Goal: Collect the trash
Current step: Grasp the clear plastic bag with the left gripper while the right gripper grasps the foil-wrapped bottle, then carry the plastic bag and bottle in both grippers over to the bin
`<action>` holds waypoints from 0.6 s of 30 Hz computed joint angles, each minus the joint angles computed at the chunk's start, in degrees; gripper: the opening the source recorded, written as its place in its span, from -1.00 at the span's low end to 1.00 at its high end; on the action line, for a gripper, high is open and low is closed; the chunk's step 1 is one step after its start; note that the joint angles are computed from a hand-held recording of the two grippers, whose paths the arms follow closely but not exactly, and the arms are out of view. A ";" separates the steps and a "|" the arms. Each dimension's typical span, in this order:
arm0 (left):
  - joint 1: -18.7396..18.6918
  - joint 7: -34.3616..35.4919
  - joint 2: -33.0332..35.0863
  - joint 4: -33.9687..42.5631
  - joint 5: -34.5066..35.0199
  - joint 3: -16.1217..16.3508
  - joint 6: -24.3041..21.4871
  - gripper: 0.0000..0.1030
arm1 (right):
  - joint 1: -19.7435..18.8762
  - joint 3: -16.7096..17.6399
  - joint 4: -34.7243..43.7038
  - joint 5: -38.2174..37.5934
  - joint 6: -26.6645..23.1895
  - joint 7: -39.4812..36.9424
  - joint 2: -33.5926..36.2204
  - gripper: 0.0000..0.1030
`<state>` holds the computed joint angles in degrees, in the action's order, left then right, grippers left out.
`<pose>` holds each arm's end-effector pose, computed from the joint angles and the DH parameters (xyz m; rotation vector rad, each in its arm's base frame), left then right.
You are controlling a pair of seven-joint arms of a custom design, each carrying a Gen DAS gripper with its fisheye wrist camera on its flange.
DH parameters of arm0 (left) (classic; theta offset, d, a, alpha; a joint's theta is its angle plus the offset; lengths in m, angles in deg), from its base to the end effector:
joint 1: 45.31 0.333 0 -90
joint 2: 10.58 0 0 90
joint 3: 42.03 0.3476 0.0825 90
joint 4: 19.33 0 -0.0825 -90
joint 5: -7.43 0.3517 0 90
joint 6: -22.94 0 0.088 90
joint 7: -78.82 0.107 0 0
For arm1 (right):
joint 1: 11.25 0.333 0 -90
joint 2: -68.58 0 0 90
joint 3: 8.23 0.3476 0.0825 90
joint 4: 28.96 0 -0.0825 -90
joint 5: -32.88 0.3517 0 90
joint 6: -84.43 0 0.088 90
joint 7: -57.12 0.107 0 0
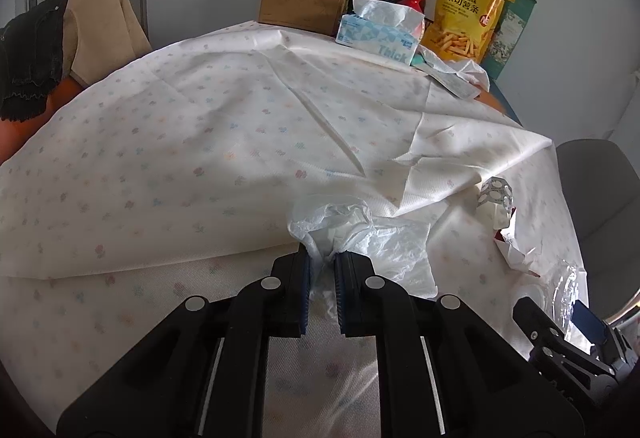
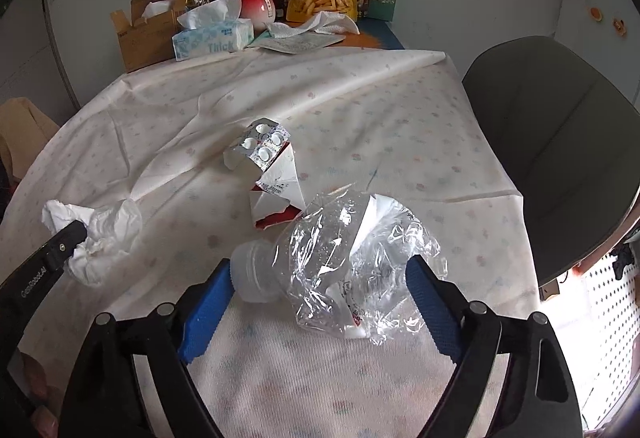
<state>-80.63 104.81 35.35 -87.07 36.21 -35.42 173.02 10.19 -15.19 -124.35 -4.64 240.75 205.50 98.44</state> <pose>0.6746 -0.4215 0.4148 -1.9937 1.6380 -0.8504 0.6727 0.2136 0.4059 -1.6558 2.0213 -0.7324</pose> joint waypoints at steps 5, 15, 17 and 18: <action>0.01 -0.14 -0.76 -1.21 -0.34 -0.41 0.37 -0.79 | -0.27 0.75 -2.54 0.03 1.11 -1.19 -2.03 0.49; -2.00 -0.79 -2.97 -3.38 1.25 -0.15 1.45 -0.78 | 1.17 -0.52 -9.03 -5.22 4.51 3.98 -8.03 0.49; -2.88 -1.69 -3.81 -4.05 2.53 0.42 1.78 -0.78 | 1.29 -0.70 -10.17 -7.20 5.08 5.71 -9.34 0.49; -3.12 -2.04 -4.16 -4.33 3.08 0.53 1.94 -0.78 | 1.43 -0.97 -10.96 -8.64 5.56 7.00 -10.24 0.49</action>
